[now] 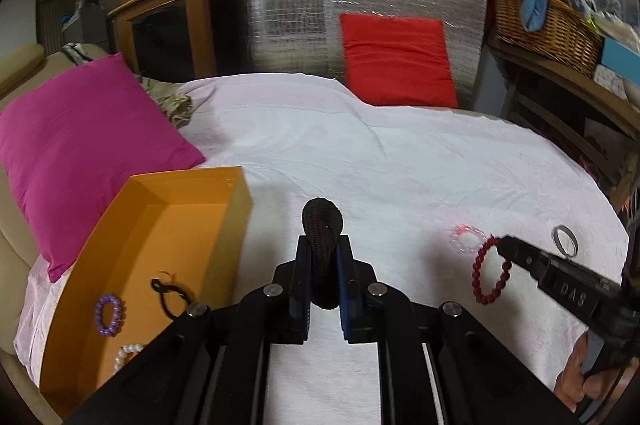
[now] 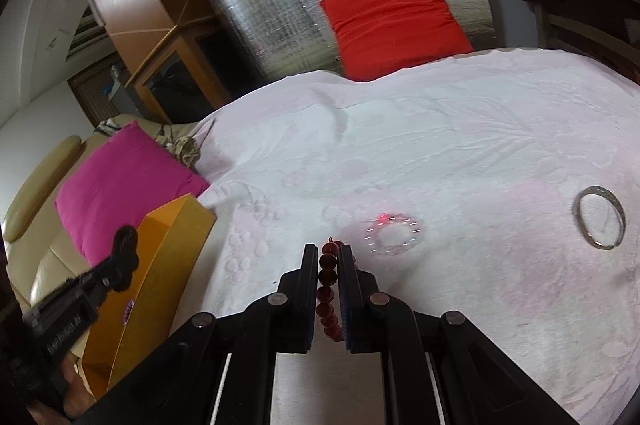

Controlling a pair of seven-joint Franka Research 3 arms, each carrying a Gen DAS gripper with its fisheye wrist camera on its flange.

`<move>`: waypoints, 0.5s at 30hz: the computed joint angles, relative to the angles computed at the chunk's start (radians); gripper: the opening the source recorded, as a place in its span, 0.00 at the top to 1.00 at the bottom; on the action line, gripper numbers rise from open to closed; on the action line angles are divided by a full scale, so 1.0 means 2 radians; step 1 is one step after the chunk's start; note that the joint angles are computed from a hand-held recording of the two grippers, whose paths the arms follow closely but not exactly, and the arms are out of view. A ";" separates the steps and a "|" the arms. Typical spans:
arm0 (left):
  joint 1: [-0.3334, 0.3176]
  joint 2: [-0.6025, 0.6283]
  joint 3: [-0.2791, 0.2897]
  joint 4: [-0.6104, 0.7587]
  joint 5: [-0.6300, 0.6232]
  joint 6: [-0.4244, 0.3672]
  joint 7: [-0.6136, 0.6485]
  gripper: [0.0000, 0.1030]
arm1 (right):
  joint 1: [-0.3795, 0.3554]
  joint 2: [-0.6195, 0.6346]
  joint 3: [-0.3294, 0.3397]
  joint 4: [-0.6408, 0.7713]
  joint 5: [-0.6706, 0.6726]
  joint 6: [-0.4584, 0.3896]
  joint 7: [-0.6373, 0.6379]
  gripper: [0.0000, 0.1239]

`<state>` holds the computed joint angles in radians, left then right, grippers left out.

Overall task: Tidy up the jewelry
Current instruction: 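Carry both items into the orange box and open both tools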

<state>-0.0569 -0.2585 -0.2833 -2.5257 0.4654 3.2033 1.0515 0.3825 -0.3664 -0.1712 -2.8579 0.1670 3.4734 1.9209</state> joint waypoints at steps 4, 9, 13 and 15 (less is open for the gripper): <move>-0.024 0.000 0.041 -0.001 -0.018 0.002 0.014 0.89 | -0.013 0.012 0.027 0.008 0.007 0.000 -0.011 0.91; -0.070 -0.002 0.105 -0.004 -0.055 0.000 0.053 0.89 | -0.034 0.012 0.073 0.010 0.030 0.009 -0.039 0.91; -0.109 -0.007 0.158 -0.007 -0.098 -0.007 0.098 0.89 | -0.016 0.012 0.069 0.020 0.025 0.005 -0.039 0.91; -0.106 -0.007 0.167 -0.003 -0.112 -0.016 0.116 0.89 | -0.003 0.013 0.064 0.031 0.020 0.001 -0.039 0.91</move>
<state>-0.2682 -0.2723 0.0511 -2.5324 0.2420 3.1706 1.2832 0.3771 -0.3401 -0.0439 -2.7961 0.2064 3.4754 1.8437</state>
